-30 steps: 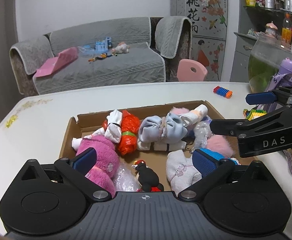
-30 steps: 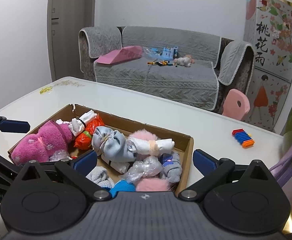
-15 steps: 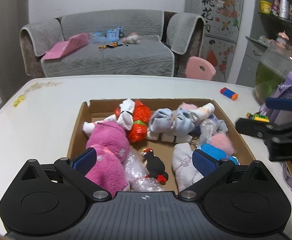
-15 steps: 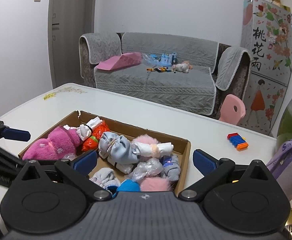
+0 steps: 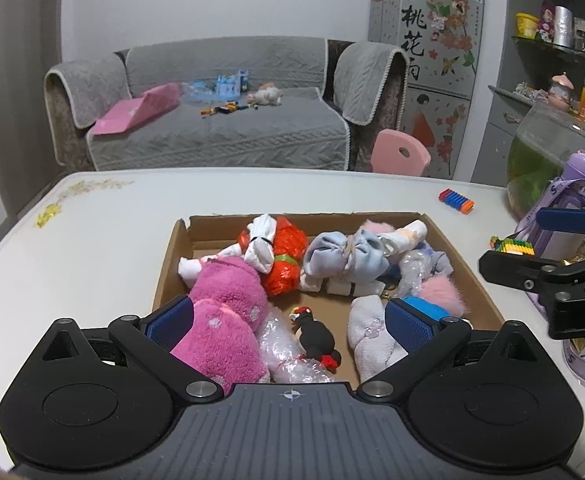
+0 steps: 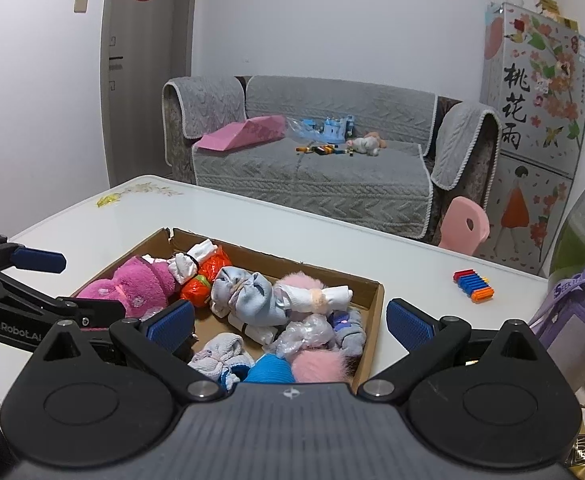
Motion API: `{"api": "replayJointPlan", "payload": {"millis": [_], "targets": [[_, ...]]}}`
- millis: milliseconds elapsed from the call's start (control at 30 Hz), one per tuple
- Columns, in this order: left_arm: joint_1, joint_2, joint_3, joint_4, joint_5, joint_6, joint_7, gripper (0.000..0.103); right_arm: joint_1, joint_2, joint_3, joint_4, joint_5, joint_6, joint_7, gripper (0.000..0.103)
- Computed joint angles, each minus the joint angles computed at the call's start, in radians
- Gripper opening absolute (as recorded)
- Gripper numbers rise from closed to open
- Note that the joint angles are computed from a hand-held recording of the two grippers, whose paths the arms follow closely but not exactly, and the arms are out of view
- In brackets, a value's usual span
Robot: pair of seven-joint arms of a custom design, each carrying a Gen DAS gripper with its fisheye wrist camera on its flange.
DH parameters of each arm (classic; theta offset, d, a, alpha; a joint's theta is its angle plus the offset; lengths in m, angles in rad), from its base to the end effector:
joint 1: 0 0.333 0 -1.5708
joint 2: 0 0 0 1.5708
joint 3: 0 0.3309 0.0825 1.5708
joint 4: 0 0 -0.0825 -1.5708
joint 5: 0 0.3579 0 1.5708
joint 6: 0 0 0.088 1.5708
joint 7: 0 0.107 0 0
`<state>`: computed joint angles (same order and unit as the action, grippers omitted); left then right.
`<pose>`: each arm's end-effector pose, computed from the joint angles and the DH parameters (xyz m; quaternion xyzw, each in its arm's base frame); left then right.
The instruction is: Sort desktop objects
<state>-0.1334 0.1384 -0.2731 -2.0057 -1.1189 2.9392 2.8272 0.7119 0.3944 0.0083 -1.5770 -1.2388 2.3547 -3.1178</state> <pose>0.5678 -0.1734 0.4825 -0.4082 0.7940 -0.4083 0.1906 0.5280 0.4449 0.4853 -0.5772 0.6418 -0.3911 0.3195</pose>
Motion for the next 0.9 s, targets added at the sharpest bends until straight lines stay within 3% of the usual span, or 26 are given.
{"api": "replayJointPlan", "payload": {"millis": [467,900], "targets": [[-0.012,-0.043,0.019,-0.012,-0.088,-0.042,0.092,0.103,0.015,0.003,0.001,0.008,-0.006,-0.013,-0.006,0.102],[-0.021,-0.046,0.029,-0.016,-0.065,-0.036,0.059,0.103,0.015,0.005,0.004,0.010,0.007,-0.017,-0.019,0.102]]}}
